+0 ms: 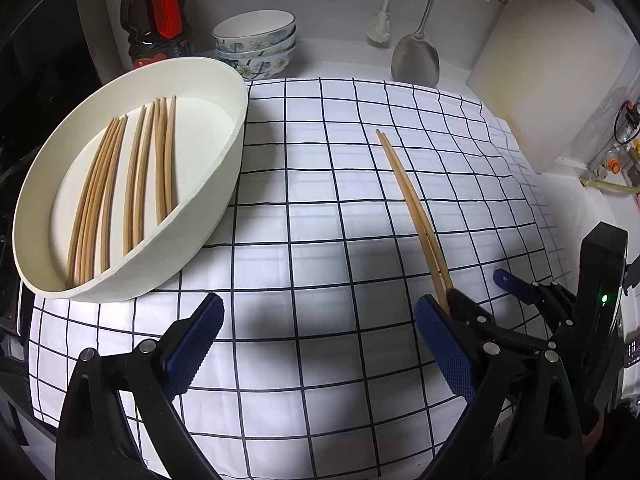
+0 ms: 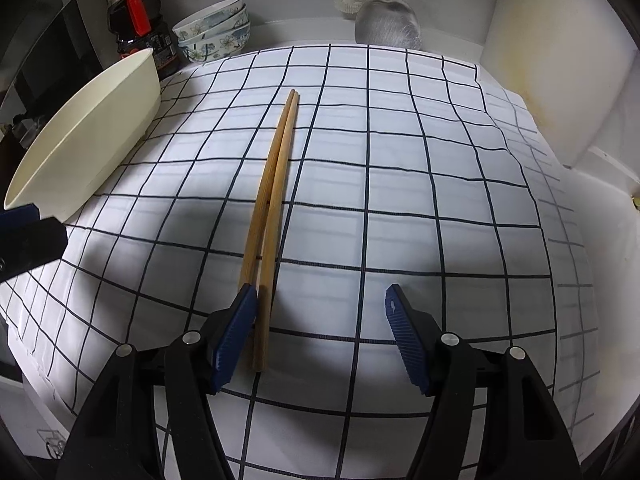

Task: Organize utensils
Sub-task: 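Move both open tools back over the last two chopsticks, then close the left tool on one chopstick while the right tool grasps the other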

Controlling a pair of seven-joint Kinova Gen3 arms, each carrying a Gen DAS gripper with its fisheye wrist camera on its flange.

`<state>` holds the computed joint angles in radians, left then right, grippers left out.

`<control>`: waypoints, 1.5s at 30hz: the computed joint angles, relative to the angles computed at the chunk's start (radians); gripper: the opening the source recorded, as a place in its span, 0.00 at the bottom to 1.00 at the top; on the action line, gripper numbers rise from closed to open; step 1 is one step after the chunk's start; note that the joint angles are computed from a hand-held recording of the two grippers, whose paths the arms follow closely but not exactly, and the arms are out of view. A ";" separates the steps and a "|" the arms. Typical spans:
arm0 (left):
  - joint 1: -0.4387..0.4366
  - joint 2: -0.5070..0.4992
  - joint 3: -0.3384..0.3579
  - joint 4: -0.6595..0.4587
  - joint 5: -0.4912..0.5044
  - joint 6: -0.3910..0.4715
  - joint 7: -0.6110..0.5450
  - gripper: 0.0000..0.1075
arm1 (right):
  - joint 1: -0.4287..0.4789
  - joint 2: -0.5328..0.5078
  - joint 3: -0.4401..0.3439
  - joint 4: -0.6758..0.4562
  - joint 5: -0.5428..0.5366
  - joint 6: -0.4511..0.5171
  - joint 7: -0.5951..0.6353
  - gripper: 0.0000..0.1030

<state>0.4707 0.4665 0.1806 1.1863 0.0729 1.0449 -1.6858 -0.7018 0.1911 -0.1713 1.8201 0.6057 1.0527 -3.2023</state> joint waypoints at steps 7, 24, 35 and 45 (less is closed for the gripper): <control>0.013 0.006 -0.003 -0.007 -0.009 0.003 0.008 0.88 | -0.010 0.020 0.006 -0.011 0.025 0.011 0.014 0.62; 0.097 0.054 -0.010 0.004 -0.045 -0.103 0.104 0.88 | 0.099 -0.089 0.006 0.148 0.076 -0.094 0.089 0.62; 0.208 0.131 -0.050 -0.039 -0.144 -0.115 0.252 0.88 | 0.231 -0.159 0.007 0.232 0.080 -0.234 0.295 0.62; 0.269 0.169 -0.079 -0.074 -0.239 -0.102 0.349 0.88 | 0.326 -0.187 0.026 0.263 0.031 -0.353 0.500 0.62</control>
